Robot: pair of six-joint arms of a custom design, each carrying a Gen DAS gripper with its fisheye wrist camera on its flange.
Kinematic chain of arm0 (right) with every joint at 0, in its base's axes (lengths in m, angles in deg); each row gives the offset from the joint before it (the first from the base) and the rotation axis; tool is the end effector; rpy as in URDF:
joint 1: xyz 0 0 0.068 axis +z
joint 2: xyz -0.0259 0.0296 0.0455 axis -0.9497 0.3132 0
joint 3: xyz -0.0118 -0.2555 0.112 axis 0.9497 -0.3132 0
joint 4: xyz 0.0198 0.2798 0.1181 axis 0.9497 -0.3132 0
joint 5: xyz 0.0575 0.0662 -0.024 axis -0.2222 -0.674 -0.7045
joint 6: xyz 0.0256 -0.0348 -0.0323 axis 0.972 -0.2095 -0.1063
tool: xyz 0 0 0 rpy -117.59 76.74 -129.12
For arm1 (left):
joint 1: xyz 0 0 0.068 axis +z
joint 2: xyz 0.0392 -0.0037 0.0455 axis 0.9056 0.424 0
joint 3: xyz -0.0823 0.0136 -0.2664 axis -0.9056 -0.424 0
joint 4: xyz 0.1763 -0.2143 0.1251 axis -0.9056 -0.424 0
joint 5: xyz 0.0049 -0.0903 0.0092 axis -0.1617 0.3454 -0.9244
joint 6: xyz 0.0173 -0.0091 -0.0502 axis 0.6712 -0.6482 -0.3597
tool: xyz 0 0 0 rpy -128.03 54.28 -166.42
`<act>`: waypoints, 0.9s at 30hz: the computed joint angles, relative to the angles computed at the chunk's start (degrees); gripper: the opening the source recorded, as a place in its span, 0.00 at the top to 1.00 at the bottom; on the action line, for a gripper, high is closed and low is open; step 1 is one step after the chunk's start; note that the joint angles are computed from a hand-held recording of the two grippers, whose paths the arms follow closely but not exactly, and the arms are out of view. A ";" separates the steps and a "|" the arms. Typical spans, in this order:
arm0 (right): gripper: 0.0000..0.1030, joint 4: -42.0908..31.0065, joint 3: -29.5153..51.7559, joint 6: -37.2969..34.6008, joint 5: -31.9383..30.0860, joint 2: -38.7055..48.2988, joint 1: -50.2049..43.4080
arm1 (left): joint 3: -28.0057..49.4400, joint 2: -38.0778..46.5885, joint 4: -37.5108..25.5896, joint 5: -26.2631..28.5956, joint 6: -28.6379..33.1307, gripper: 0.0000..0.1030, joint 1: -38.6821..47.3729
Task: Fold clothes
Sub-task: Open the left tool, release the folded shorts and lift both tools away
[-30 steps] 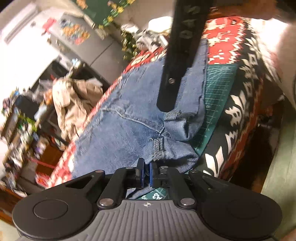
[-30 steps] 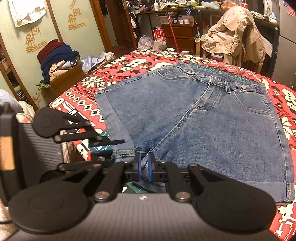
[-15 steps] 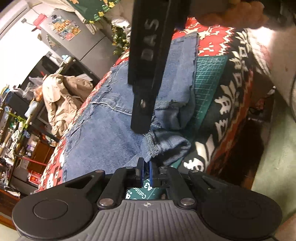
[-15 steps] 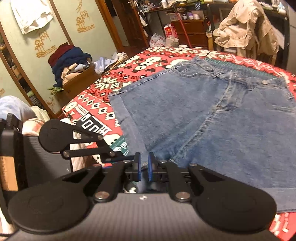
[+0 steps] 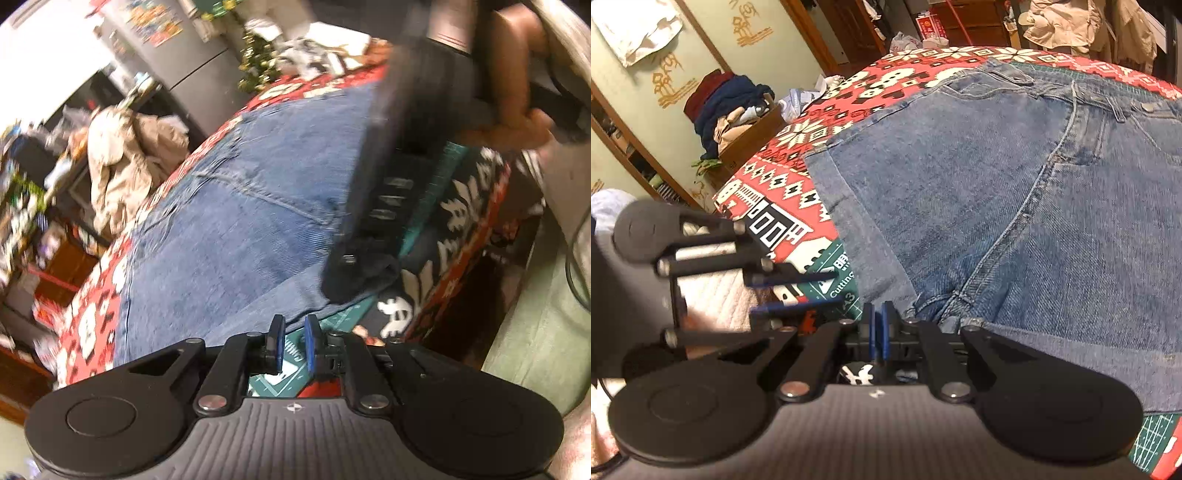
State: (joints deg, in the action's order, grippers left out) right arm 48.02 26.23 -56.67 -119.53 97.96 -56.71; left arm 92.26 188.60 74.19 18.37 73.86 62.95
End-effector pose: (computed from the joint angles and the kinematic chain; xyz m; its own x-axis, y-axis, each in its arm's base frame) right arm 0.3797 0.1248 0.0255 -0.6584 -0.5028 -0.5602 -0.7442 0.5464 0.3843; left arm 0.2791 -0.0088 0.0120 -0.5514 0.6141 -0.5647 0.4341 0.7892 0.4344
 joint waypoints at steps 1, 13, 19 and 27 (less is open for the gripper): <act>0.96 0.09 -0.26 -0.21 -0.14 -0.45 0.06 | 0.59 -0.53 -1.21 0.69 -1.47 0.85 1.10; 0.96 13.07 -2.43 4.83 6.69 0.44 6.80 | 16.93 7.97 -14.07 8.96 -21.14 0.91 15.89; 0.98 10.79 -1.48 6.13 5.21 1.01 5.60 | 19.89 9.65 -14.59 11.15 -18.57 0.97 20.61; 0.98 11.13 -2.34 6.63 4.64 0.49 4.94 | 21.48 8.74 -15.73 8.26 -17.54 0.88 25.50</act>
State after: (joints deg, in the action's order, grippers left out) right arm 59.15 23.90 -50.03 -114.89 98.45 -51.76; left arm 113.75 197.34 58.46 26.63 56.32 88.46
